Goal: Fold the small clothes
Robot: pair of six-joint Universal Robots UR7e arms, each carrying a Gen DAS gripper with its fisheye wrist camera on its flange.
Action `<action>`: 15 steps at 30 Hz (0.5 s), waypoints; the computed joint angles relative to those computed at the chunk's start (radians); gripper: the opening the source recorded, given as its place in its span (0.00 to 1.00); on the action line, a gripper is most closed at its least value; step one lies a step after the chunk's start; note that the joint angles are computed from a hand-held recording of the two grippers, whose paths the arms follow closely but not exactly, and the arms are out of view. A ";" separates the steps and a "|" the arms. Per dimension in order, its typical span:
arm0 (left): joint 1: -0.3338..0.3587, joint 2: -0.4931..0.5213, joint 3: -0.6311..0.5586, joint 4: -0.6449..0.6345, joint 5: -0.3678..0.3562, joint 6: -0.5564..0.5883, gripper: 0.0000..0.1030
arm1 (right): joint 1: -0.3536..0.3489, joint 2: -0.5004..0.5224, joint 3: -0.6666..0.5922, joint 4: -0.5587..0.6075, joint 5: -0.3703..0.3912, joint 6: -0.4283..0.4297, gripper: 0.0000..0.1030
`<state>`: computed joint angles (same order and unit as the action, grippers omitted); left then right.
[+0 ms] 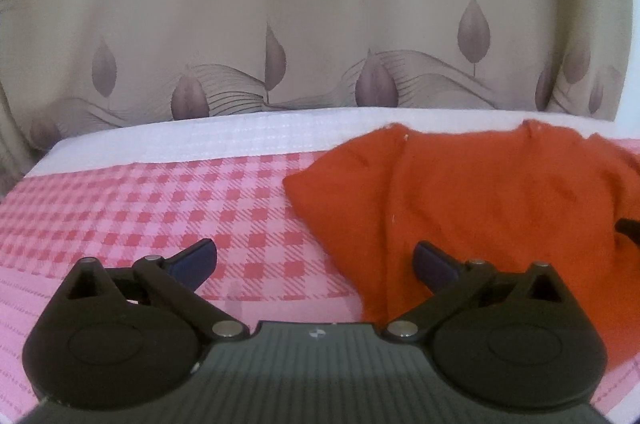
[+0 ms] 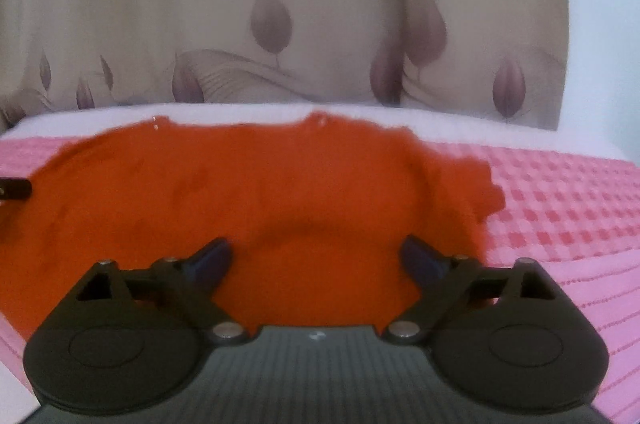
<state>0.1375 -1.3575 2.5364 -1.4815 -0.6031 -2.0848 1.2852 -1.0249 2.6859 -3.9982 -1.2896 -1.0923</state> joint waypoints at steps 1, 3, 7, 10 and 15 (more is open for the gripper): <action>0.005 -0.002 0.003 -0.010 0.004 0.005 1.00 | -0.004 -0.001 -0.001 0.005 0.002 -0.001 0.93; 0.017 -0.006 0.010 -0.033 0.011 0.014 1.00 | -0.004 -0.004 -0.003 0.013 -0.001 -0.002 0.94; 0.034 -0.013 0.024 -0.076 0.026 0.028 1.00 | 0.001 -0.005 -0.007 0.021 -0.010 -0.004 0.96; 0.045 -0.017 0.033 -0.104 0.036 0.044 1.00 | 0.007 -0.015 -0.012 0.045 -0.014 -0.005 0.99; 0.054 -0.023 0.042 -0.127 0.049 0.060 1.00 | 0.010 -0.014 -0.014 0.048 -0.017 -0.011 1.00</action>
<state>0.1919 -1.3802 2.5783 -1.6084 -0.5543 -2.0246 1.2956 -1.0390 2.6718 -3.9507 -1.3071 -1.1029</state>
